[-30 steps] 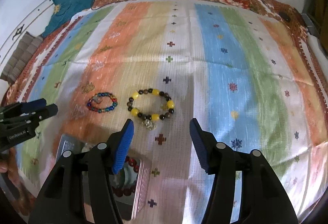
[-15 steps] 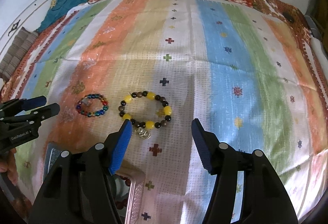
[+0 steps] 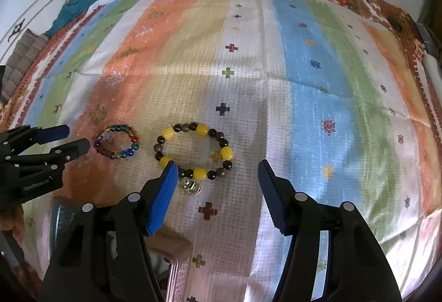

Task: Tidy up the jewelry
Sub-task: 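Move the left tool to the multicolour bead bracelet while the right tool nears the black-and-yellow bracelet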

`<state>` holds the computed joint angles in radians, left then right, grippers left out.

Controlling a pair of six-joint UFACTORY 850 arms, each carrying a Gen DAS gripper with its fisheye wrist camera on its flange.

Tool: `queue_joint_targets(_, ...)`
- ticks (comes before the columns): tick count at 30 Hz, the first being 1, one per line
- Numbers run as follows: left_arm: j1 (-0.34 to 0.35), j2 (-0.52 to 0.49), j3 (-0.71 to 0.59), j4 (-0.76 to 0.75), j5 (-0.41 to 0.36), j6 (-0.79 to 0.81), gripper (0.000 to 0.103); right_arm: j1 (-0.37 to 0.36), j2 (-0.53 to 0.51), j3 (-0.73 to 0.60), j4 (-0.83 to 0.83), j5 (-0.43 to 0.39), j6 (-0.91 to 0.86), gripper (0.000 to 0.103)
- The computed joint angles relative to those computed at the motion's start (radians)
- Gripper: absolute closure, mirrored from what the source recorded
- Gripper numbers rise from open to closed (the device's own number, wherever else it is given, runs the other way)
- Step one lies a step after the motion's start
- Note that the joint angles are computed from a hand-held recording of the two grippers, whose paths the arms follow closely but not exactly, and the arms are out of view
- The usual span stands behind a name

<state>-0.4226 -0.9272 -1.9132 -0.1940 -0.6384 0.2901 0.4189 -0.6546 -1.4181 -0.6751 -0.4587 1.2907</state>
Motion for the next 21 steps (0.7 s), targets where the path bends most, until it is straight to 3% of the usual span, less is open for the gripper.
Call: queue_joint_targets(21, -0.008, -0.121, -0.148, 0.015, -0.083, 0.015, 0.048, -0.035, -0.130, -0.128, 0.149, -0.063, -0.195, 0.044)
